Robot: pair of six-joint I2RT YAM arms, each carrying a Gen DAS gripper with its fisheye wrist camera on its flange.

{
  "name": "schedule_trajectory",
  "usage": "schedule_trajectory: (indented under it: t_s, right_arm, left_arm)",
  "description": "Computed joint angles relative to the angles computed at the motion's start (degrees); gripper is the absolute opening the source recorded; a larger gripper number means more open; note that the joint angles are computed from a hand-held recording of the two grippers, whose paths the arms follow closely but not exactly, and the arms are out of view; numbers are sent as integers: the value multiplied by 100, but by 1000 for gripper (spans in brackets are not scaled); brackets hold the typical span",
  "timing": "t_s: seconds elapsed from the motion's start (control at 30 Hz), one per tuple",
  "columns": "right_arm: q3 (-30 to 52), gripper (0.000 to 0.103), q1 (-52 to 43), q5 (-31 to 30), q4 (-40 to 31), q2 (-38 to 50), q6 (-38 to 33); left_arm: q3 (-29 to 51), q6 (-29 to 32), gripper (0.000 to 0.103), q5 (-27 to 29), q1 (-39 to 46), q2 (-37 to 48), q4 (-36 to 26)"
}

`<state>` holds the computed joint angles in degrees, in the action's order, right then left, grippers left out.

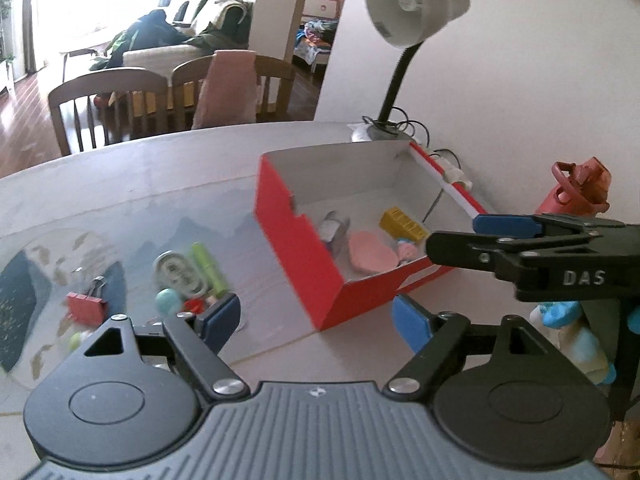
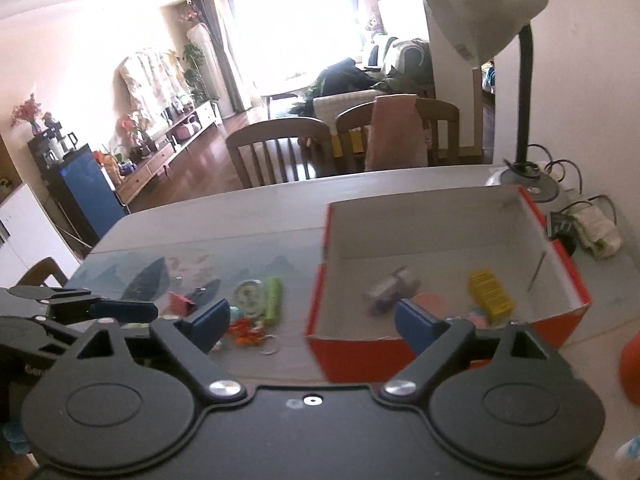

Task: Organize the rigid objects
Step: 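Withdraw both grippers from the box toward the remaining table items, then grasp the green-capped bottle with the left gripper while the right grasps the white toy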

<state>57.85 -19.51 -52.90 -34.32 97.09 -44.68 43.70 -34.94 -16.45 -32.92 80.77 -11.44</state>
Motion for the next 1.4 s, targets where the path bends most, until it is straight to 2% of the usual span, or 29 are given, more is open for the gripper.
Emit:
schedule_trajectory:
  t_s: [0.17, 0.37, 0.47, 0.5, 0.63, 0.73, 0.87, 1.1, 1.23, 1.4]
  right_arm:
    - [-802, 95, 278, 65, 455, -632, 267]
    - [-1569, 95, 673, 236, 840, -1293, 652]
    - [-1929, 95, 908, 396, 1079, -1607, 897]
    - [-2035, 95, 995, 451, 1151, -1697, 991]
    - [-2437, 95, 1389, 738, 1532, -2017, 1420]
    - [-2641, 95, 1755, 1021, 1958, -2048, 1825]
    - [-2907, 95, 2256, 1428, 2544, -1976, 2252]
    - [-2930, 94, 2985, 1929, 3551, -1061, 2712]
    - [-2818, 91, 3326, 2288, 3995, -528, 2920]
    - [-2614, 87, 3589, 2565, 4319, 29, 3005]
  left_arm:
    - [-738, 26, 86, 77, 262, -939, -89]
    - [-1462, 302, 88, 510, 929, -1892, -188]
    - [-1758, 518, 98, 661, 1251, -2290, -239]
    - [-1838, 586, 101, 699, 1351, -2358, -205]
    - [-2185, 831, 101, 929, 1820, -2651, -14]
    - [-2386, 1018, 101, 895, 2130, -2641, 204]
    - [-2540, 1166, 101, 1164, 2725, -2123, 732]
    - [-2480, 1388, 101, 1680, 3444, -324, 2041]
    - [-2241, 1369, 101, 1544, 3467, 570, 2491]
    - [-1901, 1361, 101, 1515, 3414, 1378, 2703]
